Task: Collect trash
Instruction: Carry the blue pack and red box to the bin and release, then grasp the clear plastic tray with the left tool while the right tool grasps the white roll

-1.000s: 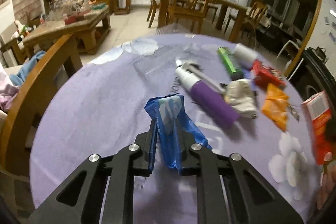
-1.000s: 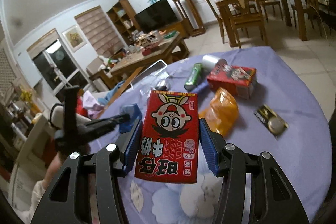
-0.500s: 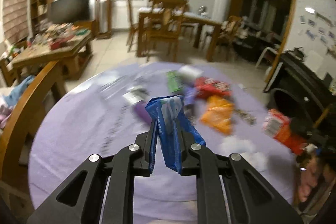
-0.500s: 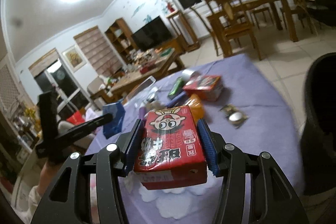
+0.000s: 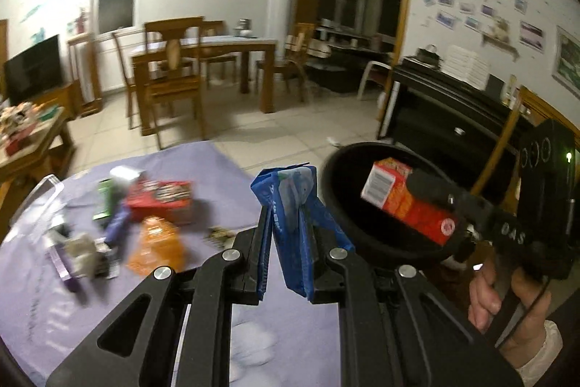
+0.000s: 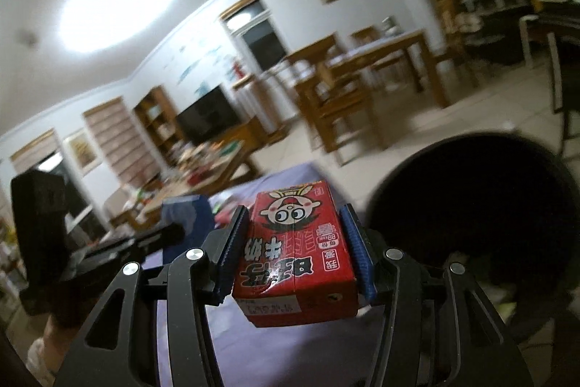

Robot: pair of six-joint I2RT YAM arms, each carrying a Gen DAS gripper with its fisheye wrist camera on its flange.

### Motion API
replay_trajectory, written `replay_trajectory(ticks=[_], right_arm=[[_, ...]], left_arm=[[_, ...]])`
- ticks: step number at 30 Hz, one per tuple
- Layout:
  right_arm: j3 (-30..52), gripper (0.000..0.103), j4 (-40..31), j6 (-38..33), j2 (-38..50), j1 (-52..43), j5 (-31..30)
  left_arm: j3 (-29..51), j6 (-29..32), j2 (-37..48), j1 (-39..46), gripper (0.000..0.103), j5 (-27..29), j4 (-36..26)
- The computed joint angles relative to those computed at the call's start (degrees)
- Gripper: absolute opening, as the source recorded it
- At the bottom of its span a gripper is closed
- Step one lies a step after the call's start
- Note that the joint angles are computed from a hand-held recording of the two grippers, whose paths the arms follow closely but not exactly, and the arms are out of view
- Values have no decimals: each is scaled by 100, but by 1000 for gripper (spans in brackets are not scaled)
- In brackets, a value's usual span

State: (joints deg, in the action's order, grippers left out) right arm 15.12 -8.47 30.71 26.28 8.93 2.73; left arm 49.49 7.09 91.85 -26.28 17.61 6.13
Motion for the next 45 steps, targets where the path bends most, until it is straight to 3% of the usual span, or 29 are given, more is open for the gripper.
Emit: replay_trajectory(ticks=[4,8,16,17,18,19,20,21,24,27,29,32,36,39,43,45], right_arm=[[-188,52,-641,-389,-831,-1824,-1255],[-409,52,-774,-837,-932,-3403,-2469],[-697,55,-137,-1600,306,-5404,-4064],[-695,58,-35,-1673,563,-5570,-4213],[-695,69,80,-1683,722,-5589,-4217],[-709,74,108,-1706,767,-5588,-4173],[-741,74,-44,-1696,572,-5550,-4125],[-772,74,-13,-1665,558,-5500,-4105],[-801,74,-65,-1406,391,-5049,-3832],[-755,74,166,-827,382,-3809,-2927],[-640,74,393,-628,658,-3175,-2480],[-501,74,718,-231,1036,-1913,-1611],[14,74,1370,193,2227,-316,-575],[615,74,1589,296,3099,526,-81],[1820,74,1598,149,4365,1239,170],[2387,74,1570,11,4911,1404,128]], left_arm=[[308,-132,451,-661,15,-225,161],[612,-230,858,-1063,15,-342,119],[1314,-399,1558,-1542,19,-577,-304],[1400,-427,1610,-1562,23,-616,-422],[1409,-442,1612,-1557,35,-631,-483],[1393,-438,1585,-1546,43,-642,-503],[1309,-420,1524,-1529,60,-687,-462],[1180,-383,1430,-1491,69,-739,-384],[1003,-336,1268,-1401,70,-827,-324],[806,-349,1050,-1050,74,-679,-340],[663,-362,897,-727,80,-648,-302],[419,-314,666,0,80,-404,-255],[412,-189,556,1015,80,-63,-316],[669,33,638,1866,80,-5,-406],[1756,777,1309,2833,80,-95,-983],[2388,1306,1777,3118,72,-23,-1303]])
